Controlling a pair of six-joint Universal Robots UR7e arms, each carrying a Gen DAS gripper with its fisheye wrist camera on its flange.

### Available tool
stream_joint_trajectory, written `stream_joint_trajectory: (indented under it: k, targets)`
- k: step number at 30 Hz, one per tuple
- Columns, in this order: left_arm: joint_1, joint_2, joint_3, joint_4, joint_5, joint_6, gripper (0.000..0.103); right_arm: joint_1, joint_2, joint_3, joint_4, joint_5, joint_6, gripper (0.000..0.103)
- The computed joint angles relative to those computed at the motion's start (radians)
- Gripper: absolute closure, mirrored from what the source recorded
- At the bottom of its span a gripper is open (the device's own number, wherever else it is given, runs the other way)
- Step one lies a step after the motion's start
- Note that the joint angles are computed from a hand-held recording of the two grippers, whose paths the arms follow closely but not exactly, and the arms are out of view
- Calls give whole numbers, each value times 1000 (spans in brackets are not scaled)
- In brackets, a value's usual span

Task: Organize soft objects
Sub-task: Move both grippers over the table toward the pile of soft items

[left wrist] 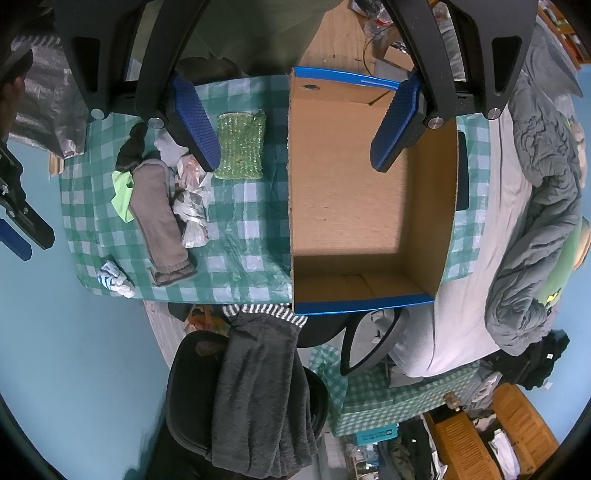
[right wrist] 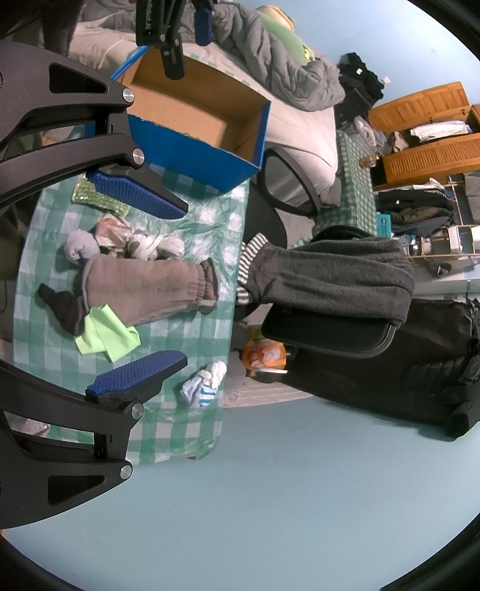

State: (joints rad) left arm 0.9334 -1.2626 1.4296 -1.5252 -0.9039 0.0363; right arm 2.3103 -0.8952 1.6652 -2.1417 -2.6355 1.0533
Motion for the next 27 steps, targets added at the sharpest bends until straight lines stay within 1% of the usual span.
stream_joint_trajectory:
  k: [27]
  targets:
    - [-6, -1, 4, 4, 1, -7, 18, 4, -9, 11, 6, 1, 10, 31]
